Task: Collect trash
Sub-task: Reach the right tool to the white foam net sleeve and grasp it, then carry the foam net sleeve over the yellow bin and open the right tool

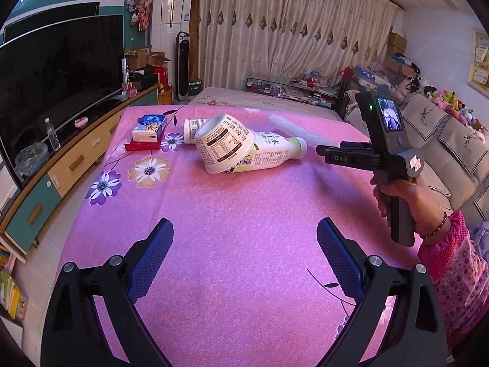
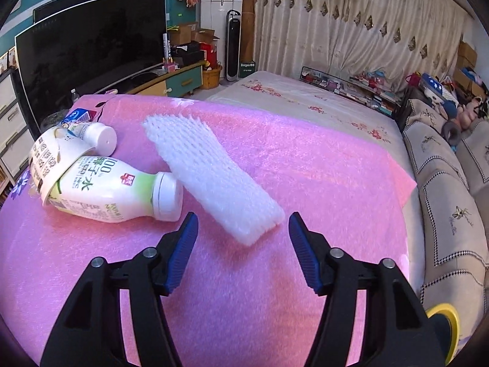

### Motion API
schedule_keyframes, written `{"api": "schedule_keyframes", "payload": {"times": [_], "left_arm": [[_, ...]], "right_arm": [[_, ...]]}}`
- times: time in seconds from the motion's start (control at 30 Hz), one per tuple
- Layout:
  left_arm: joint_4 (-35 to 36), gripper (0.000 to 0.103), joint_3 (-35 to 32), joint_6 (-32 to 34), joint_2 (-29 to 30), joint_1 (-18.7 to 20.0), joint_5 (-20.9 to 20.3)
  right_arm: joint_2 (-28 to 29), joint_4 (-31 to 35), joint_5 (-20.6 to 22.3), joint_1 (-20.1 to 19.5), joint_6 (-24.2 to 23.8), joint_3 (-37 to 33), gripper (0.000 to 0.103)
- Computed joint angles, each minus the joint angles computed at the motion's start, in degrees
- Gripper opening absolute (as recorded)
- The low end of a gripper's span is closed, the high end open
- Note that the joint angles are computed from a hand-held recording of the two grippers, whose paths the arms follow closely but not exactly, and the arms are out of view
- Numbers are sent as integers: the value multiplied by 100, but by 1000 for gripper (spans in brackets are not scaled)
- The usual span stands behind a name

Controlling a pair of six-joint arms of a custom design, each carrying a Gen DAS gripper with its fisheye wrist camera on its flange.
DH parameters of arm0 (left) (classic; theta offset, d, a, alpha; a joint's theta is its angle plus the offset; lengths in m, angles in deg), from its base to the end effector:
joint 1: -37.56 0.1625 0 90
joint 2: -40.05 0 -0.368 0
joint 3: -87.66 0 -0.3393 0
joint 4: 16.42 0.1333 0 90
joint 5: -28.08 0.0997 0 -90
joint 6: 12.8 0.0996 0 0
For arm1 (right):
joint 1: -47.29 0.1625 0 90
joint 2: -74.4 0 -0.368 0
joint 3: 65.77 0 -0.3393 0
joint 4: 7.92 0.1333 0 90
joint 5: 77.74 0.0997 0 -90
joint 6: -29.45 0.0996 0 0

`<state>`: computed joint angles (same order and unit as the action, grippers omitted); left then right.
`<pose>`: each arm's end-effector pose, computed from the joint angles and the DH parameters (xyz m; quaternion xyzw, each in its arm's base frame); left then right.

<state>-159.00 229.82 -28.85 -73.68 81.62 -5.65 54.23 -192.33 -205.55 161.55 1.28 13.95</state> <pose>-0.0393 -0.3388 0.3282 0.1271 0.8586 -0.3956 0.3003 0.3305 -0.5576 -0.0107 0.3117 -0.8526 0.2727 0.3186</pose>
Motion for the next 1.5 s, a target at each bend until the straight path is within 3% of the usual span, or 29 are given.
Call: {"api": "schedule_keyframes", "payload": {"times": [0.23,0.27,0.33,0.4,0.53,0.93,1.13,1.5], "left_arm": [[-399,94,-89,243,341,314,-214],[-420,94,-97,247,369,335,-237],[-479,94,-105,264,446,365,-267],[-466,94,-91,258,442,364,-286],[-494,94,-76,275,445,356,-320],[-415,94,69,212,301,178,-412],[-278,94,138,109,241,3,-403],[14,94,277,-254,239,-489,-349]], "right_arm": [[254,302,50,-30,-192,-515,57],[265,386,65,-40,-173,-559,53],[247,569,112,-57,-98,-592,28],[216,688,159,-79,8,-578,16],[1,572,368,-89,104,-257,13],[-1353,-580,818,18,524,1873,12],[-2122,-1561,713,-97,698,3227,12],[-3126,-3449,12,-689,719,5156,12]]}}
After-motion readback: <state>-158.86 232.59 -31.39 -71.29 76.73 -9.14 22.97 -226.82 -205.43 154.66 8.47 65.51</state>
